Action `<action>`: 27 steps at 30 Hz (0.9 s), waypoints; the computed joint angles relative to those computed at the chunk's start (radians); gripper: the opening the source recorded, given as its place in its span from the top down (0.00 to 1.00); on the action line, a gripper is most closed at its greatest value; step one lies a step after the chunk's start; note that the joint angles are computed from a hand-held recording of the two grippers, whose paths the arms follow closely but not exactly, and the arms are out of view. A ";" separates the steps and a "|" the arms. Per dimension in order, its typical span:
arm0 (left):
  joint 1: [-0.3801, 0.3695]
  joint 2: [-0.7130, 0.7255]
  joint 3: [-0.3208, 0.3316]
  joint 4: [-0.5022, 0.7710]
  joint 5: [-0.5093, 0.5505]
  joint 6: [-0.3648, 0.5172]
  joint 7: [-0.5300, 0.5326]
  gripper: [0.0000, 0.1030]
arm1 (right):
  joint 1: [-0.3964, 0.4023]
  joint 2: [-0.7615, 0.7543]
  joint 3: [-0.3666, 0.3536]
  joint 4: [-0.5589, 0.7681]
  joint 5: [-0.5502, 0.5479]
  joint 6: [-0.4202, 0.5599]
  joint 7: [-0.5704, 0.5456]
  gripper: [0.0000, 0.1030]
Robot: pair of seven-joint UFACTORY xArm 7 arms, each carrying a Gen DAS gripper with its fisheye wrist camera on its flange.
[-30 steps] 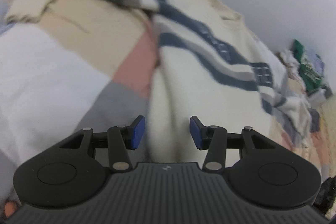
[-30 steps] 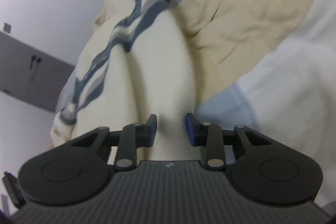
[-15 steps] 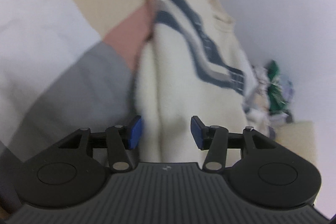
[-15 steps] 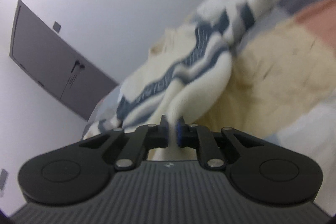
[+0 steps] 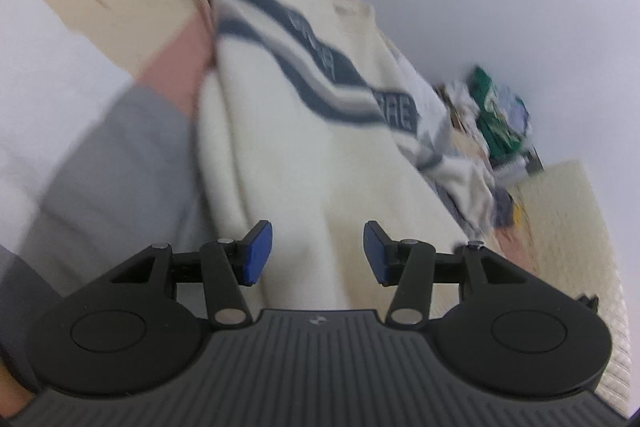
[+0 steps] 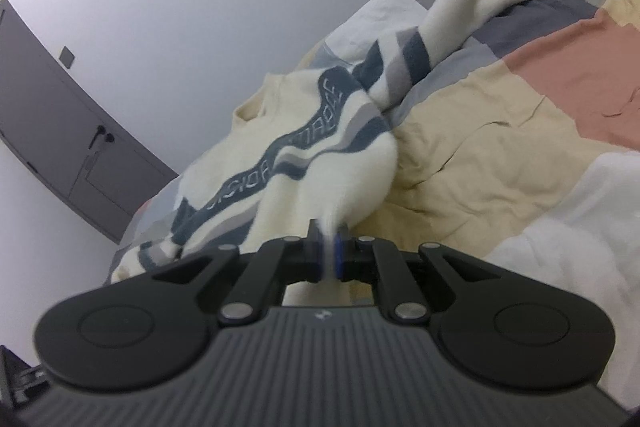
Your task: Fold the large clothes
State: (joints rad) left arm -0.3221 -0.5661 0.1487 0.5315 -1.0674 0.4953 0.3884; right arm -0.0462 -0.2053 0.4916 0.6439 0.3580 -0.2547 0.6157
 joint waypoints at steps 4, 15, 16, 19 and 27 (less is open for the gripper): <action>-0.004 0.081 -0.024 0.025 0.026 0.035 -0.035 0.46 | -0.017 0.008 0.015 0.005 -0.015 0.012 -0.010 0.91; -0.006 0.074 -0.047 0.042 -0.096 -0.038 0.058 0.89 | -0.275 -0.055 0.221 0.013 -0.156 0.120 0.101 0.92; -0.010 0.042 -0.024 0.040 -0.124 -0.026 0.083 0.89 | -0.300 -0.084 0.236 0.010 -0.164 0.134 0.123 0.92; 0.005 -0.038 0.021 0.057 -0.145 0.017 0.121 0.93 | -0.291 -0.149 0.190 0.013 -0.198 0.186 0.143 0.92; 0.090 -0.186 0.136 0.175 -0.055 0.206 0.064 1.00 | -0.121 -0.237 -0.028 0.144 -0.337 0.310 0.052 0.93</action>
State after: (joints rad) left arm -0.2319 -0.7525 0.2842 0.7069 -1.1221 0.7011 0.4521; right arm -0.1673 -0.4422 0.4635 0.7879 0.0205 0.0553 0.6673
